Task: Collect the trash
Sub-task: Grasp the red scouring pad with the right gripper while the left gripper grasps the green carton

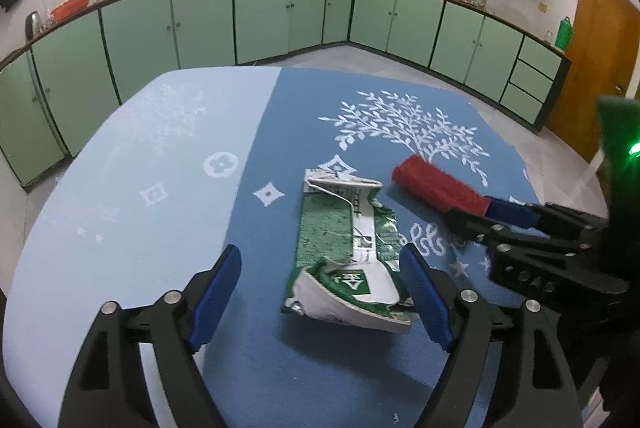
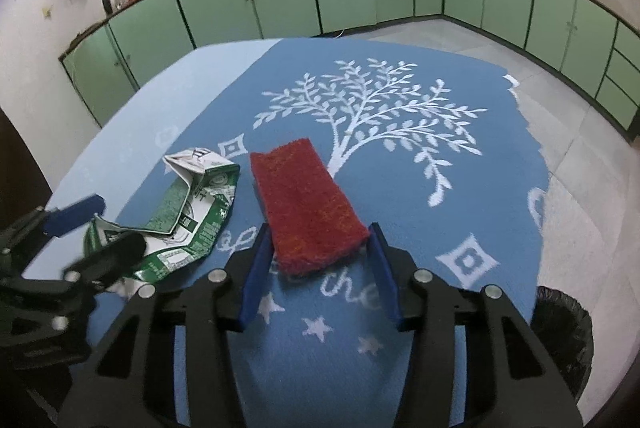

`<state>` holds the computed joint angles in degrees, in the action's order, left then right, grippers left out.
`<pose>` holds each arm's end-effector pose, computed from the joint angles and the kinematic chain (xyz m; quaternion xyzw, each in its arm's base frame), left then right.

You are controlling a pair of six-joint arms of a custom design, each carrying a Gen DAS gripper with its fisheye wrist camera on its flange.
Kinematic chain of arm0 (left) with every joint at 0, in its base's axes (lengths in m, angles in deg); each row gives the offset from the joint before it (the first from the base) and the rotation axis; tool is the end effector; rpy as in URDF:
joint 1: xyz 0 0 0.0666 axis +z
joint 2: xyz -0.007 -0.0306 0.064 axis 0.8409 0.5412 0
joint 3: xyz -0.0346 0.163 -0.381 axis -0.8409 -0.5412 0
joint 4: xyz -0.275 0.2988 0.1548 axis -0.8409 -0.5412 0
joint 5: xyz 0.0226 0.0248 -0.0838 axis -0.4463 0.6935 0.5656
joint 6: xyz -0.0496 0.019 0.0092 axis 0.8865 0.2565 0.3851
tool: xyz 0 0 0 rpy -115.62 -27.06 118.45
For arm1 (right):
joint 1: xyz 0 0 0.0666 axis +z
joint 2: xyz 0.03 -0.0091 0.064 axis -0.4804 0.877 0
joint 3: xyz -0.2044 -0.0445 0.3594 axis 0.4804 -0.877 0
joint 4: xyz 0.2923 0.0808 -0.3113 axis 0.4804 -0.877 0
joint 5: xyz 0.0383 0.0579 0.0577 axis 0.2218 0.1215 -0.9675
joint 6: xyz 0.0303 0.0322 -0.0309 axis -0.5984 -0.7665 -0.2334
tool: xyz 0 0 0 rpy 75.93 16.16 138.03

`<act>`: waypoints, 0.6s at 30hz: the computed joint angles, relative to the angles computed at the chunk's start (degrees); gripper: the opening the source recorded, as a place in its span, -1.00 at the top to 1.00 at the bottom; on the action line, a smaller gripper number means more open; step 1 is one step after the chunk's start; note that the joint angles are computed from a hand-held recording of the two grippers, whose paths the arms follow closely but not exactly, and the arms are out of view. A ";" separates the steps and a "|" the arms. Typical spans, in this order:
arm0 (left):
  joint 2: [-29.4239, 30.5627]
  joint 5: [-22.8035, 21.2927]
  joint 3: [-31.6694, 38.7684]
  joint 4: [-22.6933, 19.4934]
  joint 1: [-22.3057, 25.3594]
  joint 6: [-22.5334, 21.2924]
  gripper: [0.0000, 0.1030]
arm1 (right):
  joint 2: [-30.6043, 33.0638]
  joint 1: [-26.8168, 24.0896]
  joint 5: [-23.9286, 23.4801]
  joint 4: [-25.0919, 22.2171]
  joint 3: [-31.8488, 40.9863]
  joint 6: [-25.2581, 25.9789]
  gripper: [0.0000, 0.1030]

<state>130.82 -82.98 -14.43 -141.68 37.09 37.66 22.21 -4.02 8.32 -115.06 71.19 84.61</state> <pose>0.3039 -0.0984 0.5145 -0.1344 0.9203 0.0185 0.3669 0.4218 0.2032 0.4726 -0.2836 0.8935 0.1706 0.3035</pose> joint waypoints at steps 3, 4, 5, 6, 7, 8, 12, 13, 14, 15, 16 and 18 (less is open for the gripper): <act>1.29 -0.35 0.39 -0.94 -0.36 -0.12 -0.58 | -1.09 -0.96 -0.26 -0.69 -0.61 -0.08 0.11; 1.54 -0.48 0.44 -1.12 -0.39 -0.01 -0.58 | -1.22 -1.18 -0.34 -0.93 -0.66 -0.10 0.11; 1.88 -0.42 0.45 -1.26 -0.30 0.13 -0.58 | -1.46 -1.39 -0.49 -1.09 -0.87 -0.09 0.11; 2.27 -0.25 0.46 -1.32 -0.14 0.36 -0.58 | -1.80 -1.68 -0.69 -1.28 -1.15 -0.07 0.11; 2.44 0.01 0.38 -1.26 0.09 0.36 -0.58 | -1.95 -1.81 -0.75 -1.33 -1.33 -0.07 0.11; 2.80 0.47 0.42 -1.21 0.35 0.32 -0.58 | -2.11 -1.97 -0.84 -1.42 -1.50 -0.05 0.11; 4.52 1.95 1.31 -1.22 0.60 -0.14 -0.58 | -2.23 -2.49 -1.03 -1.52 -1.74 -0.19 0.11; 4.98 1.87 1.59 -1.27 0.46 -0.44 -0.58 | -2.21 -2.69 -1.12 -1.46 -1.75 -0.47 0.11; 5.48 1.73 1.87 -1.40 0.37 -0.64 -0.59 | -2.19 -2.86 -1.24 -1.41 -1.74 -0.70 0.11; 5.97 1.74 2.07 -1.60 0.44 -0.58 -0.60 | -2.10 -2.99 -1.33 -1.42 -1.62 -0.80 0.11; 6.28 1.89 2.18 -1.69 0.60 -0.43 -0.62 | -2.16 -3.04 -1.33 -1.46 -1.65 -0.80 0.11; 6.96 1.78 2.37 -1.82 0.85 -0.14 -0.68 | -2.29 -3.13 -1.37 -1.43 -1.78 -0.69 0.11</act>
<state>137.79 -81.21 -12.07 -143.50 37.94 37.52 19.92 -7.16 6.94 -116.49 69.40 83.92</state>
